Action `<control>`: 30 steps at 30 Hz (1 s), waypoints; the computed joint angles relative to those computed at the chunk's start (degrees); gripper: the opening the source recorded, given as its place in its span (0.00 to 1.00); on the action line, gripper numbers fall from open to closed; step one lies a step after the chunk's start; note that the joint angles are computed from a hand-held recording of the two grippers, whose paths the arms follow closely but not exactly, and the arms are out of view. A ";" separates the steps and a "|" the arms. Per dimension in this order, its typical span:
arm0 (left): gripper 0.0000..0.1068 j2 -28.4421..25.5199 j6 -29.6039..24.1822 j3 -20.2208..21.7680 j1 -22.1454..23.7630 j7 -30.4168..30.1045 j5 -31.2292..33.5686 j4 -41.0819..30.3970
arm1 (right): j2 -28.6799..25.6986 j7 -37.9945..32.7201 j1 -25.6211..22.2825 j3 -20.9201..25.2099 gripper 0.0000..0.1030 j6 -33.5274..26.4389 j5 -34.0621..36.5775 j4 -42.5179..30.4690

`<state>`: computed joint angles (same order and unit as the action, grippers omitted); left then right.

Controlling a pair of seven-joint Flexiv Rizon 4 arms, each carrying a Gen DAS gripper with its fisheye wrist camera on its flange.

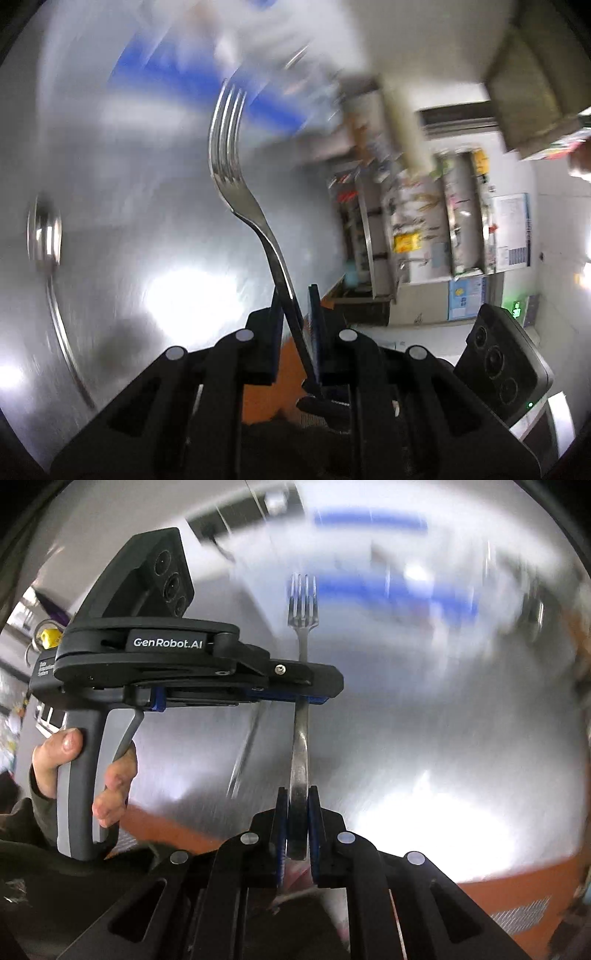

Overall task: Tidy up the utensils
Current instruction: 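Lift the fork with the right tool, carry it into the box, release, then lower the right tool onto the metal spoon handle and close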

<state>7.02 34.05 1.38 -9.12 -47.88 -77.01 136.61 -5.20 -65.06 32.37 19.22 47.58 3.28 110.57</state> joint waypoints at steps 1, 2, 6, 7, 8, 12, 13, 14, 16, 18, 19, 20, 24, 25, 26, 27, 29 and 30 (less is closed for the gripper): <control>0.11 -0.39 1.25 -0.30 0.22 0.26 -0.10 -2.02 | -1.26 -1.49 -0.16 -1.19 0.11 0.25 -3.17 -2.59; 0.11 -1.96 3.77 -0.81 0.74 -0.05 0.15 -5.60 | -2.52 -2.40 -0.25 -1.80 0.11 0.52 -4.83 -4.44; 0.11 -9.75 7.11 -1.36 3.48 -5.97 4.29 -16.81 | -13.92 -9.88 -4.03 -1.16 0.11 -1.73 -6.29 -19.94; 0.11 -11.88 7.64 -1.46 4.42 -7.73 6.82 -19.53 | -17.62 -12.39 -2.22 -3.98 0.11 -2.15 -5.35 -24.61; 0.11 -14.72 8.44 -1.61 5.51 -10.48 10.10 -22.81 | -20.94 -14.30 -1.84 -4.93 0.11 -3.98 -4.21 -29.28; 0.11 -25.12 6.87 -3.13 9.52 -20.92 20.61 -33.14 | -33.48 -18.71 -3.47 -3.85 0.11 -14.15 -2.14 -47.09; 0.11 -27.36 5.71 -3.64 10.46 -23.12 22.31 -35.19 | -37.32 -18.78 -3.87 -3.31 0.11 -16.66 -2.04 -51.76; 0.11 -30.01 4.14 -3.44 10.77 -25.91 23.68 -37.35 | -39.78 -19.35 -3.43 -4.05 0.11 -20.07 -0.61 -55.86; 0.11 -32.70 3.39 -5.07 12.45 -29.32 25.74 -38.47 | -46.07 -19.14 -3.70 -3.56 0.11 -26.58 0.92 -64.73; 0.12 -35.17 2.47 -5.87 13.16 -32.40 27.21 -39.66 | -49.62 -18.73 -3.21 -4.70 0.11 -31.01 2.63 -69.97; 0.12 -36.28 1.86 -5.87 13.36 -34.31 28.56 -40.18 | -51.81 -18.23 -2.88 -5.14 0.11 -34.07 2.87 -73.18; 0.12 -36.97 1.10 -5.89 13.45 -35.58 30.32 -40.86 | -53.03 -18.02 -2.52 -5.72 0.11 -35.74 2.97 -75.06; 0.45 -36.91 -1.05 -5.85 13.36 -36.80 36.59 -42.47 | -55.02 -16.59 -3.07 -3.23 0.14 -37.66 1.13 -76.31; 0.72 -36.13 0.23 -6.23 13.49 -37.14 38.91 -42.44 | -52.87 -16.99 -3.79 -2.95 0.15 -33.50 2.43 -72.34; 0.78 -34.12 3.36 -5.50 12.40 -37.20 41.01 -41.47 | -50.07 -18.50 -3.68 -4.46 0.15 -28.93 4.53 -67.68; 0.78 -32.17 6.29 -5.24 11.80 -34.42 39.37 -39.71 | -46.75 -20.36 -3.26 -6.06 0.15 -24.97 6.24 -63.01; 0.78 -25.77 11.86 0.18 5.82 -23.10 28.80 -33.84 | -38.75 -23.50 -3.30 -6.09 0.16 -18.79 7.17 -53.68; 0.80 -23.14 13.72 2.31 3.62 -18.64 24.83 -31.59 | -35.27 -25.17 -3.02 -6.34 0.21 -15.44 8.37 -49.01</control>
<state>-16.12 47.77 3.70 -5.50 -66.52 -52.18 105.02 -40.46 -90.23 29.35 12.87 32.14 11.65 61.55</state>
